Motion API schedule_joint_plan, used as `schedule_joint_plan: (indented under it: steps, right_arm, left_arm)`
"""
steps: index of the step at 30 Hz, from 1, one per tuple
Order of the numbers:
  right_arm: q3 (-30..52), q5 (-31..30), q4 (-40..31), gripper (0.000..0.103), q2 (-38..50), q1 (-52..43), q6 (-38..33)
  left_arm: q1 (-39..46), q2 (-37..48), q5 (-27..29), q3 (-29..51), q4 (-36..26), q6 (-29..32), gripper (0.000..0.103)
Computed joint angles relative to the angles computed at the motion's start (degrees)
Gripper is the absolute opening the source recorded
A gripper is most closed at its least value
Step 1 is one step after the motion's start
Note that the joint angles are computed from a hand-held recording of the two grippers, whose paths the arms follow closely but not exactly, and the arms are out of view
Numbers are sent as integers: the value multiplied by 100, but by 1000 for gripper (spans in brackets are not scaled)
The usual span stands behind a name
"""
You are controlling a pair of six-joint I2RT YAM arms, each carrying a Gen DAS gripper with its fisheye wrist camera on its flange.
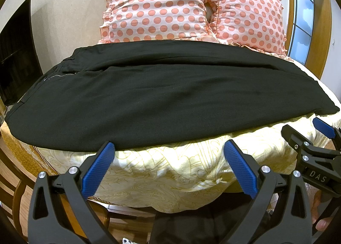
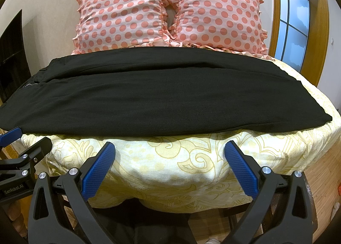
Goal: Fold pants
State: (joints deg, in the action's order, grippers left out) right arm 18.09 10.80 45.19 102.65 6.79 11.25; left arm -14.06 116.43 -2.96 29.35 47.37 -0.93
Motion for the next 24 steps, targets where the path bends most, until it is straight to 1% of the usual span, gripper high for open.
schedule_joint_plan:
  steps: [24]
  right_arm:
    - [-13,-1,63,102,40,-2,1]
  left_arm:
    - [-1,1,-2,-6,13,-1,101]
